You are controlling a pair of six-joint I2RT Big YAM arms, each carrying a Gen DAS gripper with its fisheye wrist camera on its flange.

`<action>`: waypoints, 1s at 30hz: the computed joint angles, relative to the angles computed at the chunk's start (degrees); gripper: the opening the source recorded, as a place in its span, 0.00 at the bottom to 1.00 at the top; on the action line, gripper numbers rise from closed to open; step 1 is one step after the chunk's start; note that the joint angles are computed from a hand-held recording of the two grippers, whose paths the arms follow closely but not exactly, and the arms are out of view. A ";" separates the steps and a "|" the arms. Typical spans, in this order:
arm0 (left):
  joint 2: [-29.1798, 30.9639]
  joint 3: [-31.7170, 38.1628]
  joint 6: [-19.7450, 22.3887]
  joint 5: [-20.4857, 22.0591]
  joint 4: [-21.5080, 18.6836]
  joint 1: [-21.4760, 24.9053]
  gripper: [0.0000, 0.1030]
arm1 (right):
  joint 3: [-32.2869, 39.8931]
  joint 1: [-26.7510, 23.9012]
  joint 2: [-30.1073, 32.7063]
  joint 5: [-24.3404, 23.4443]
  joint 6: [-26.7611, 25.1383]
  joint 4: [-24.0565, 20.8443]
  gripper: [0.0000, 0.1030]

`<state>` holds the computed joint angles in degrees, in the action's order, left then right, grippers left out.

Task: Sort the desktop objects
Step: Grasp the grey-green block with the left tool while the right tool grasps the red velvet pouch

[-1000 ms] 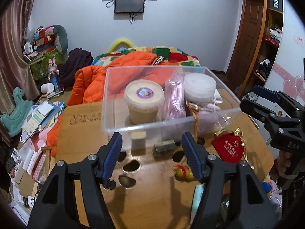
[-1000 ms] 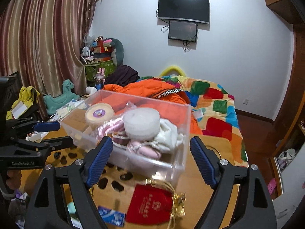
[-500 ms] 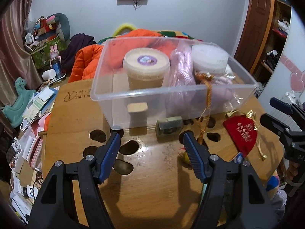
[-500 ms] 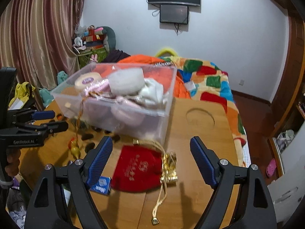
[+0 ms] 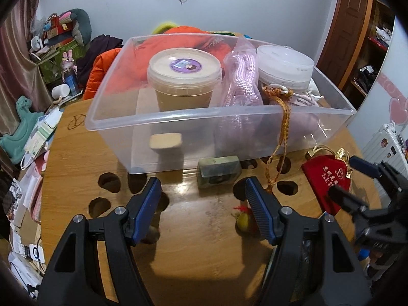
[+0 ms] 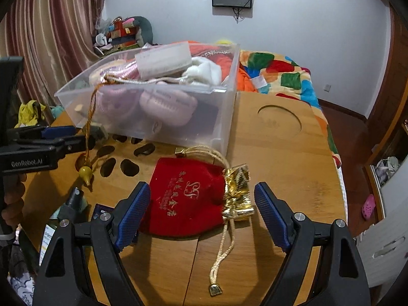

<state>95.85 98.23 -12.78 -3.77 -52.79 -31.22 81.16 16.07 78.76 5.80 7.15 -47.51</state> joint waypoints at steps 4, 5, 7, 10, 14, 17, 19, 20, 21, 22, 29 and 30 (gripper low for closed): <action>0.99 1.02 -0.84 0.29 -0.48 -0.37 0.62 | -0.35 0.21 0.27 0.54 -0.26 0.55 0.79; 1.14 1.18 -1.00 -0.04 -0.55 -0.56 0.60 | -0.53 0.22 0.24 0.68 -0.29 0.80 0.79; 1.47 1.58 -1.44 -0.90 -0.52 -1.02 0.55 | -0.82 0.25 0.15 0.76 -0.28 1.20 0.78; 1.88 2.14 -2.26 -0.84 -0.57 -1.32 0.48 | -0.95 0.26 0.24 0.79 -0.49 1.34 0.77; 2.17 2.45 -3.24 -1.15 -0.20 -1.46 0.39 | -0.96 0.06 0.22 -0.37 0.19 0.92 0.73; 2.12 2.33 -3.47 -1.19 0.25 -1.44 0.34 | -0.69 -0.86 0.38 -2.94 1.70 0.38 0.67; 1.83 1.83 -3.57 -0.97 0.69 -1.38 0.34 | -0.73 -1.09 0.16 -3.14 1.90 0.28 0.59; 1.72 1.66 -3.50 -0.92 0.85 -1.36 0.34 | -0.82 -1.10 0.09 -3.26 1.93 0.32 0.58; 1.67 1.57 -3.53 -0.94 0.96 -1.32 0.34 | -0.87 -1.21 0.01 -3.65 1.84 0.32 0.53; 1.52 1.33 -3.51 -0.99 1.15 -1.35 0.34 | -0.97 -1.27 -0.13 -3.81 1.65 0.36 0.49; 0.14 -0.04 -3.61 -0.91 2.08 -0.69 0.32 | -0.92 -1.93 -0.30 -4.94 2.29 0.93 0.27; -0.04 -0.21 -3.69 -0.76 2.18 -0.50 0.32 | -1.06 -1.94 -0.55 -4.94 2.39 1.19 0.26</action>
<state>95.80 98.02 -16.47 -4.53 -50.61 -31.72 80.11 14.13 78.21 0.86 9.54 -46.32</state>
